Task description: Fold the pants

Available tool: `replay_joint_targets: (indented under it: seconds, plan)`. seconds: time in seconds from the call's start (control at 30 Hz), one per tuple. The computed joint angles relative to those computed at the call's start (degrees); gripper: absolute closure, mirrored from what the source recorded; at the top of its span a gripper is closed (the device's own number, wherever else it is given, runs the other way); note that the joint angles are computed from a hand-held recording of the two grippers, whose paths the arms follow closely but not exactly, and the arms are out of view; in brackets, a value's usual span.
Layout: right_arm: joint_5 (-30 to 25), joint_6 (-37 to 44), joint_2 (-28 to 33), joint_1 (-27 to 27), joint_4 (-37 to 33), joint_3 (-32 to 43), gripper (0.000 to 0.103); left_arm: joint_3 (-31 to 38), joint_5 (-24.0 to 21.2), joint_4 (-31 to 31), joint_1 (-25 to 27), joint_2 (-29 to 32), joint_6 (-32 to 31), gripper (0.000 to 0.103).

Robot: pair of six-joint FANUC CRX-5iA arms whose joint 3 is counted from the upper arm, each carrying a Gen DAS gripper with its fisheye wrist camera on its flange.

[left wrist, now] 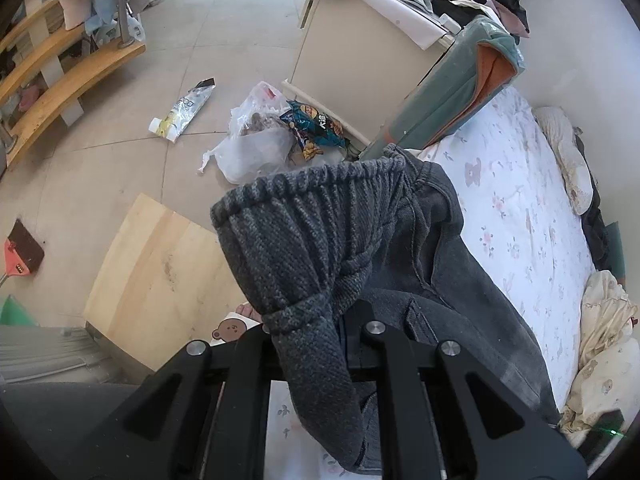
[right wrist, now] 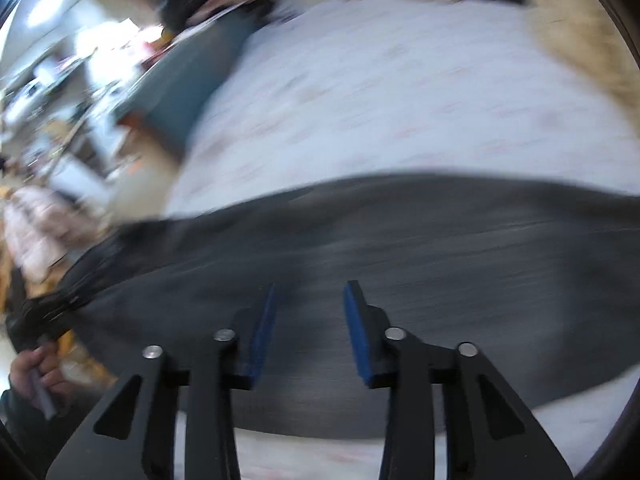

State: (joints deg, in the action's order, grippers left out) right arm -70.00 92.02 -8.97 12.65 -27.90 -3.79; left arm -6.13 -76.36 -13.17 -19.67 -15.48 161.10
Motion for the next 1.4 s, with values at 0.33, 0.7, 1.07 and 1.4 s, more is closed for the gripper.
replay_joint_targets:
  seconds: [0.33,0.7,1.07,1.4]
  plan:
    - [4.2,-4.3,7.8,13.3,-5.8,-5.6,0.093,4.8,0.7,-2.8,-5.0,3.8,-2.2,0.095]
    - [-10.4,7.1,1.3,-4.1,-5.0,0.5,0.085,17.7,-2.0,-13.8,-16.4,12.5,-4.6,0.095]
    - [-10.1,7.2,-0.9,-30.2,-9.1,3.8,0.037,40.9,-5.8,-14.8,-27.9,35.7,-19.6,0.095]
    - [-10.7,2.5,3.6,-34.1,-13.2,6.2,0.037,50.5,-9.3,0.7,-29.4,51.5,-36.1,0.080]
